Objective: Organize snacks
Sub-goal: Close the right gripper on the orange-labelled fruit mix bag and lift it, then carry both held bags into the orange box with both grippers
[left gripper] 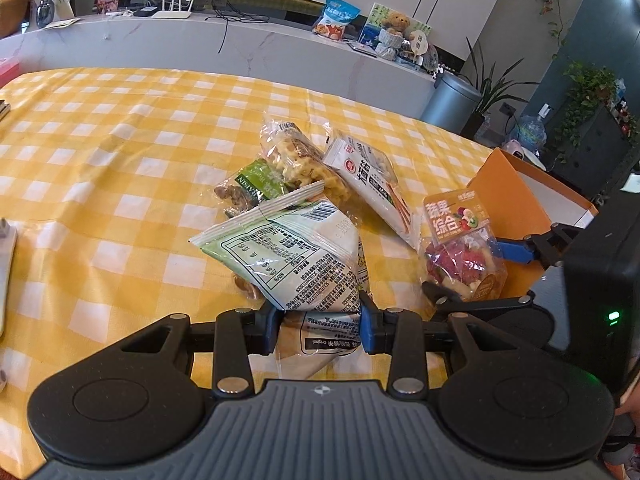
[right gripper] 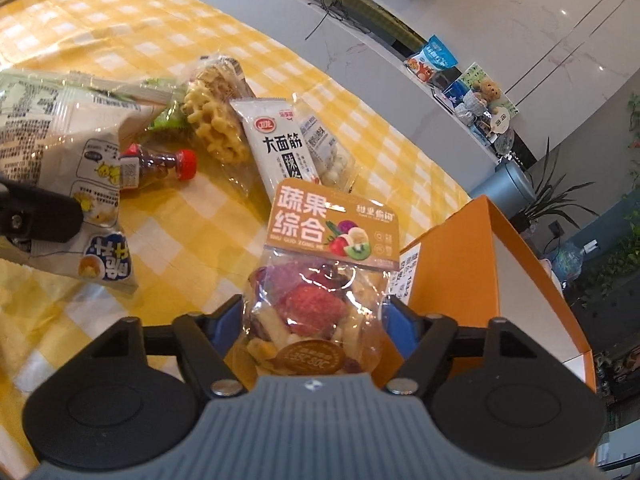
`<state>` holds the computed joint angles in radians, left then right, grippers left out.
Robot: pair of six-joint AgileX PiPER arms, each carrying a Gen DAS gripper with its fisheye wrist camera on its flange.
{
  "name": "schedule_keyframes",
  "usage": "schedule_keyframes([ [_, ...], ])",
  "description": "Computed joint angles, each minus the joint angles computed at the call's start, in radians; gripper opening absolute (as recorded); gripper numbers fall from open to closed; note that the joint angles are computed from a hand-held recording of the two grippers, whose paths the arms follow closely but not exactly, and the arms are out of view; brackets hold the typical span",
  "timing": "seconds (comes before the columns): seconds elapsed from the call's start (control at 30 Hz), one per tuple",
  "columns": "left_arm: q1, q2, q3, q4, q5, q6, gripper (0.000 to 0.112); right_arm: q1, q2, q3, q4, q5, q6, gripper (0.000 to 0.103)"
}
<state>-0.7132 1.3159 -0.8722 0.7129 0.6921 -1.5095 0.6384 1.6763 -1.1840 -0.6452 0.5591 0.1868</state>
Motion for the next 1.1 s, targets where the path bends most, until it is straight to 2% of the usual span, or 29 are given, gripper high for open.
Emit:
schedule_keyframes([
  [0.07,-0.014,-0.006,-0.008,0.002,0.024,0.001,0.043,-0.015,-0.026,0.010,0.062,-0.010,-0.033,0.058],
  [0.27,-0.104,-0.025,-0.054,0.055,0.141,-0.038,0.043,-0.057,-0.153,0.077,0.256,-0.098,-0.174,0.057],
  [0.47,-0.230,-0.027,-0.143,0.121,0.303,-0.031,0.043,-0.138,-0.297,0.102,0.621,-0.106,-0.457,0.057],
  [0.6,-0.279,-0.015,-0.210,0.149,0.353,0.015,0.043,-0.253,-0.374,0.083,0.911,-0.032,-0.672,0.057],
  [0.73,-0.291,0.018,-0.288,0.149,0.344,0.110,0.043,-0.422,-0.409,0.035,1.152,0.094,-0.811,0.057],
  [0.97,-0.282,0.171,-0.524,0.110,0.337,0.371,0.043,-0.701,-0.422,-0.002,1.378,0.241,-0.934,0.057],
  [1.1,-0.231,0.276,-0.686,-0.005,0.292,0.574,0.043,-0.817,-0.396,-0.023,1.440,0.283,-0.976,0.057],
])
